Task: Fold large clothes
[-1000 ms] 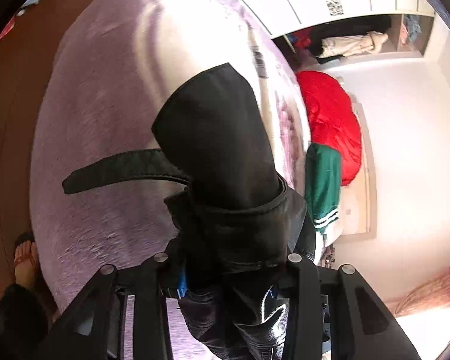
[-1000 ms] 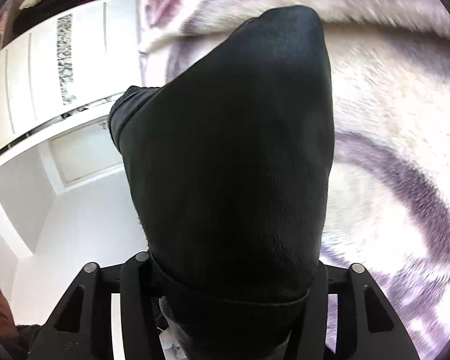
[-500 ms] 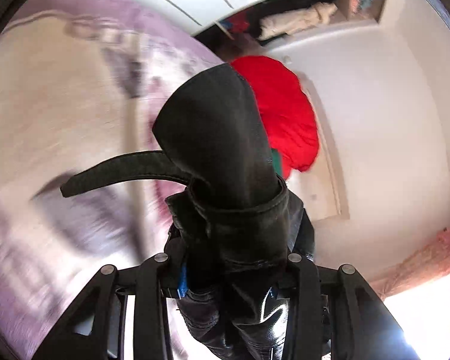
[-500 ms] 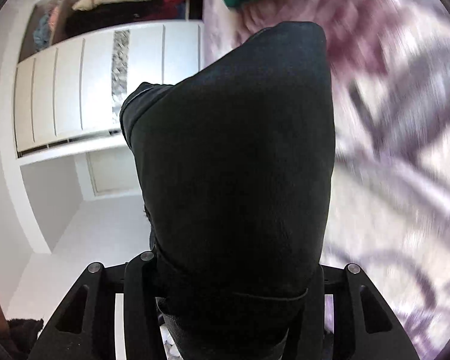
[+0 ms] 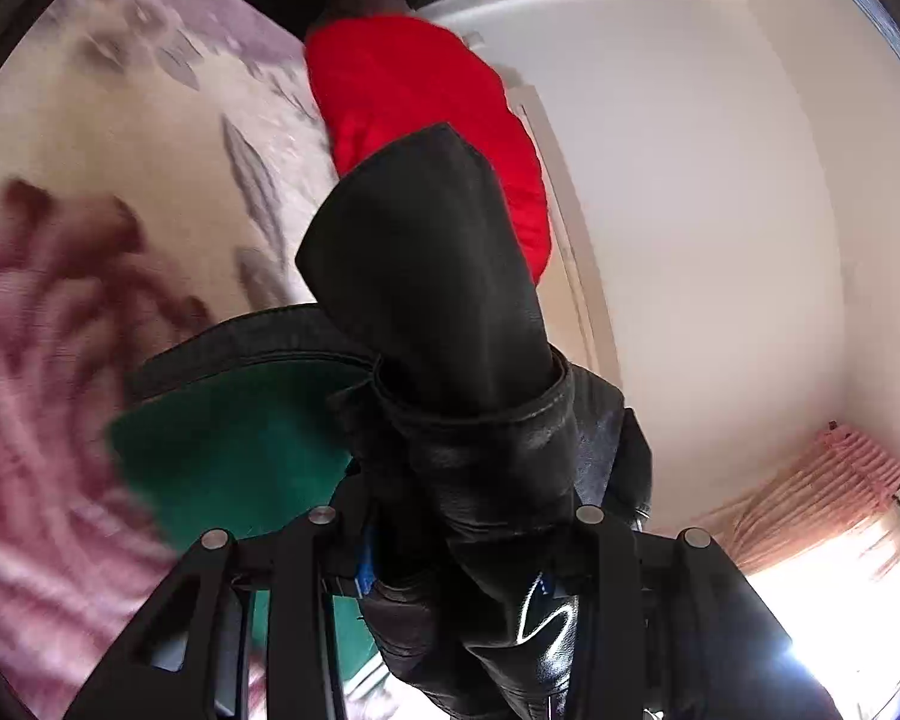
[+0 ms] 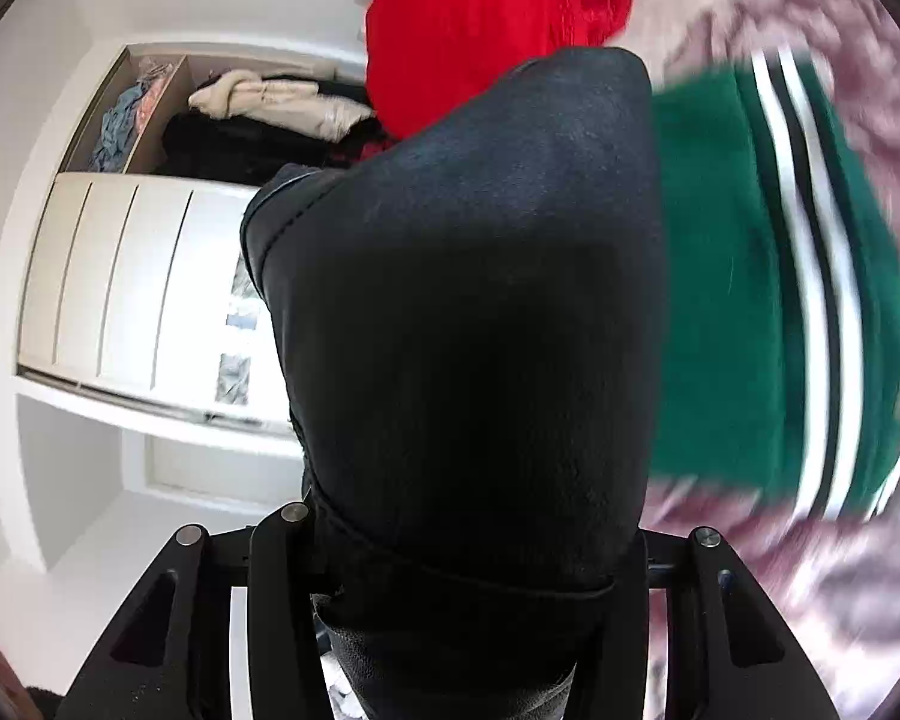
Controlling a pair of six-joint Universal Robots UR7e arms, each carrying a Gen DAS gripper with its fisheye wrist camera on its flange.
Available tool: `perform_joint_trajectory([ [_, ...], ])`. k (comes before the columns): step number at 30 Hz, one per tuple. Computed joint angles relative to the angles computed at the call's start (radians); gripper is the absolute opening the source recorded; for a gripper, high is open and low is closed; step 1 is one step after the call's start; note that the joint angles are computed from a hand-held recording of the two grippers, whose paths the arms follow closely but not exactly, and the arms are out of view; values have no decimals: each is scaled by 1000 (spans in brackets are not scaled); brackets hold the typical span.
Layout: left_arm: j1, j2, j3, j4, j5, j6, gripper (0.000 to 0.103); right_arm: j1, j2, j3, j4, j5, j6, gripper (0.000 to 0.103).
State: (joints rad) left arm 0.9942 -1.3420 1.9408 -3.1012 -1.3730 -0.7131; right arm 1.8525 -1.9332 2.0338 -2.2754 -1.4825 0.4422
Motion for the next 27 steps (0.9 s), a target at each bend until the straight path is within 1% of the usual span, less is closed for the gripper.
perform_joint_trajectory([
  [1,20,46,-33,-15,-20,16,34,-38,11,-23,13,18,-31,50],
  [2,37,90,-64,-27,-37,34,34,-96,36,-57,30,54,-71,50],
  [3,54,131,-91,-32,-48,53,34,-131,57,-81,40,69,-103,50],
  [5,83,163,-108,-8,-66,86,35,-202,106,-122,58,109,-171,50],
  [7,93,191,-124,61,-59,99,36,-272,147,-154,87,131,-232,50],
  [9,105,198,-138,115,-57,122,41,-309,204,-177,87,129,-244,51],
  [11,117,189,-149,163,-82,116,44,-344,243,-197,104,143,-251,56],
  [12,109,176,-143,195,-83,106,46,-353,257,-204,110,144,-242,63],
  [14,110,173,-201,326,-78,108,48,-355,266,-214,119,140,-218,67],
  [15,112,179,-224,367,-70,108,54,-345,265,-222,133,125,-200,71],
  [16,85,167,-243,444,-26,93,58,-322,273,-248,158,81,-185,74],
  [17,75,162,-262,493,-2,95,60,-301,272,-261,179,33,-172,77],
  [18,58,153,-269,530,25,97,65,-269,285,-283,194,-11,-149,81],
  [19,39,145,-281,578,64,110,71,-230,293,-308,219,-92,-126,86],
  [20,24,137,-269,591,83,119,73,-196,296,-323,235,-168,-89,89],
  [21,8,129,-264,618,112,127,81,-168,275,-296,240,-236,-73,92],
  [22,-14,122,-267,663,163,137,91,-138,275,-299,250,-294,-55,92],
  [23,-30,115,-265,675,196,153,95,-92,278,-307,261,-385,-25,92],
  [24,-42,114,-267,679,217,166,99,-45,282,-314,267,-469,-6,96],
  [25,-61,105,-263,692,265,190,100,-3,288,-326,284,-531,22,100],
  [27,-100,79,-255,759,335,211,100,60,290,-334,331,-666,76,101],
])
